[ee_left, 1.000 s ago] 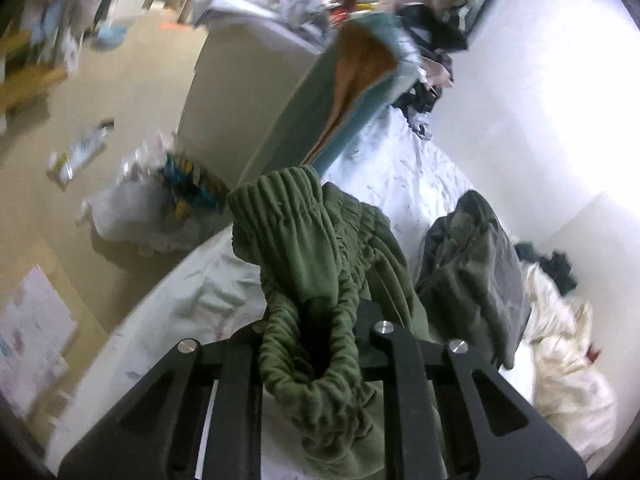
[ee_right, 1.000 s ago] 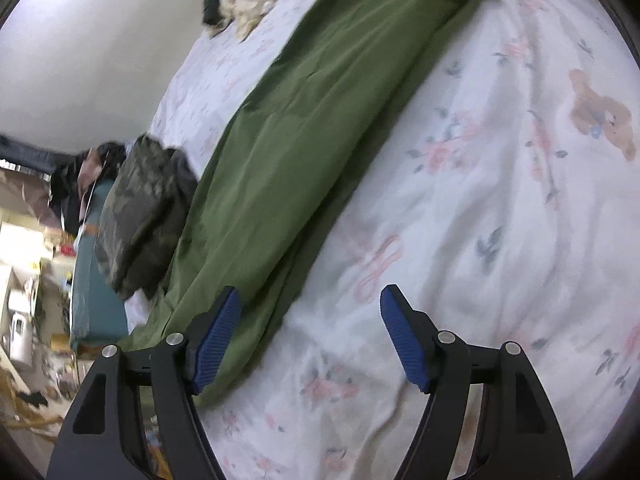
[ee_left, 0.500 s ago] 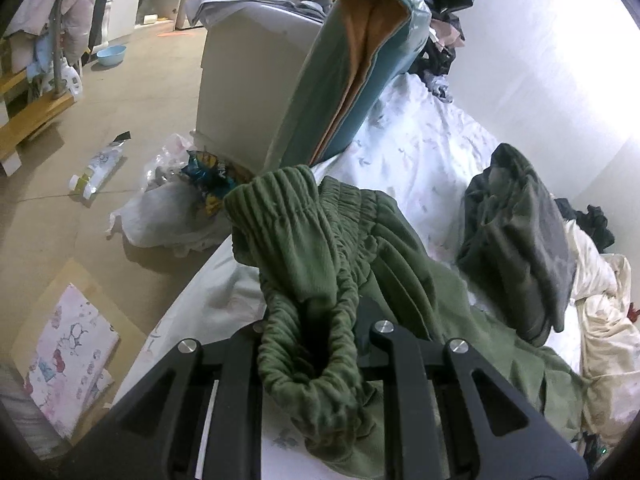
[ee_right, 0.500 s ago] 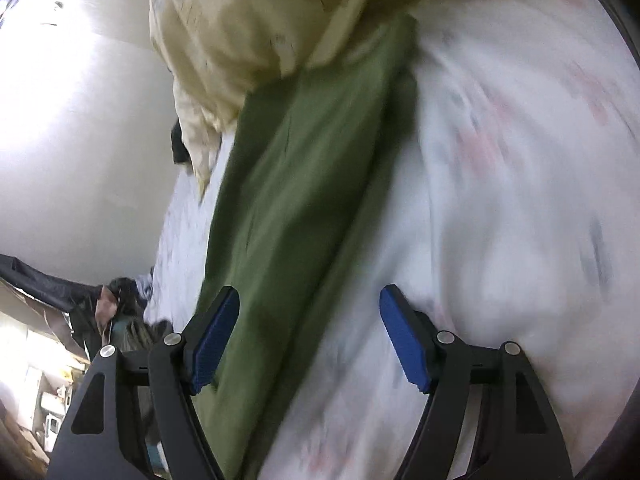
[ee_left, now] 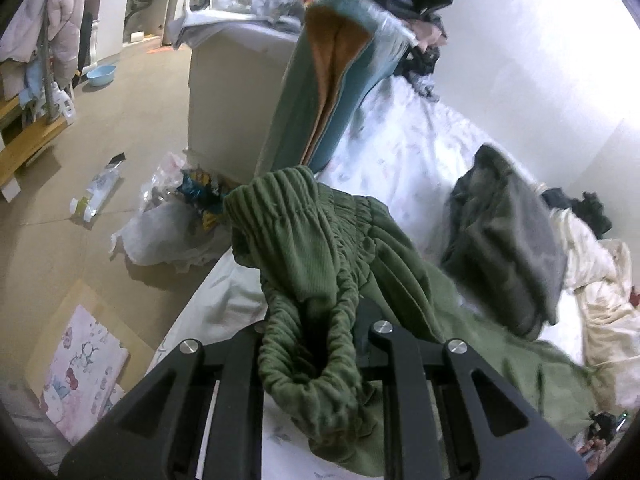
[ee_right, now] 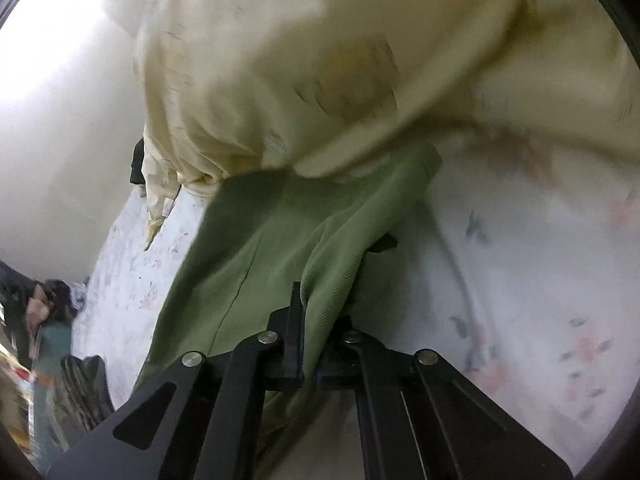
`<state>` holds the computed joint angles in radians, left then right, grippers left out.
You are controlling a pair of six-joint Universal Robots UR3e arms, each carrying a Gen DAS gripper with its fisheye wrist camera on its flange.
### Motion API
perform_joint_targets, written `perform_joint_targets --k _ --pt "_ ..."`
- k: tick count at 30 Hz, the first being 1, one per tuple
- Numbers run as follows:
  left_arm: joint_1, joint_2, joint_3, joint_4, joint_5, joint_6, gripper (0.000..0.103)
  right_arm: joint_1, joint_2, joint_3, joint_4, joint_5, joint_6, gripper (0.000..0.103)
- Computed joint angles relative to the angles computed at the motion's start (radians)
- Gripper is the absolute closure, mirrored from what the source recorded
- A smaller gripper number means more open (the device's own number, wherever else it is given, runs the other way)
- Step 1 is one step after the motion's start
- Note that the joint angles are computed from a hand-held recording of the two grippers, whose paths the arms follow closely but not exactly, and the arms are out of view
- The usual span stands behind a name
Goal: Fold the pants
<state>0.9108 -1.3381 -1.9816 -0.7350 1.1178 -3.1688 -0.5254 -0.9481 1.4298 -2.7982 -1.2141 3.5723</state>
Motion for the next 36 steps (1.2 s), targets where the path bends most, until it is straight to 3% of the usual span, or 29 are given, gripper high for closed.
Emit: perform_joint_targets --k 5,8,11,13,15,17,21,24,26,28,30,34,35,36 --pt "0.055 0.077 0.145 -0.229 -0.060 0.124 0.090 -0.011 -0.176 0.040 0.124 -0.042 -0.038 0.102" --pt "0.190 0.144 0.237 -0.475 -0.146 0.242 0.090 -0.041 -0.328 0.134 0.204 -0.059 -0.070 0.102" --pt "0.408 0.211 0.364 -0.862 -0.218 0.471 0.091 -0.081 -0.543 0.275 0.336 -0.095 -0.100 0.102" --pt "0.571 0.229 0.483 -1.146 -0.232 0.680 0.091 -0.119 -0.735 0.376 0.494 -0.120 -0.129 0.102" --pt "0.719 0.261 0.551 -1.347 -0.212 0.905 0.091 -0.162 -0.884 0.435 0.640 -0.120 -0.162 0.102" --pt "0.831 0.289 0.562 -1.456 -0.160 1.072 0.090 -0.187 -0.997 0.475 0.797 -0.162 -0.199 0.102" --pt "0.818 0.270 0.475 -1.410 -0.006 1.061 0.090 -0.253 -1.070 0.589 0.912 -0.182 -0.218 0.099" --pt "0.819 0.295 0.417 -1.358 0.023 1.063 0.090 -0.287 -1.064 0.599 0.950 -0.232 -0.177 0.096" --pt "0.848 0.298 0.427 -1.383 0.009 1.092 0.090 -0.244 -1.036 0.569 0.907 -0.331 -0.151 0.094" --pt "0.862 0.308 0.437 -1.407 -0.007 1.095 0.090 -0.148 -0.992 0.524 0.855 -0.532 -0.093 0.075" --pt "0.856 0.331 0.439 -1.416 -0.022 1.107 0.090 -0.128 -1.002 0.527 0.809 -0.600 -0.088 0.073" --pt "0.845 0.409 0.434 -1.432 -0.073 1.179 0.090 -0.129 -1.083 0.519 0.823 -0.500 -0.144 0.073" --pt "0.848 0.425 0.440 -1.446 -0.087 1.206 0.090 -0.108 -1.089 0.517 0.797 -0.446 -0.136 0.072" --pt "0.862 0.448 0.447 -1.474 -0.102 1.246 0.090 -0.118 -1.134 0.526 0.792 -0.307 -0.177 0.070"
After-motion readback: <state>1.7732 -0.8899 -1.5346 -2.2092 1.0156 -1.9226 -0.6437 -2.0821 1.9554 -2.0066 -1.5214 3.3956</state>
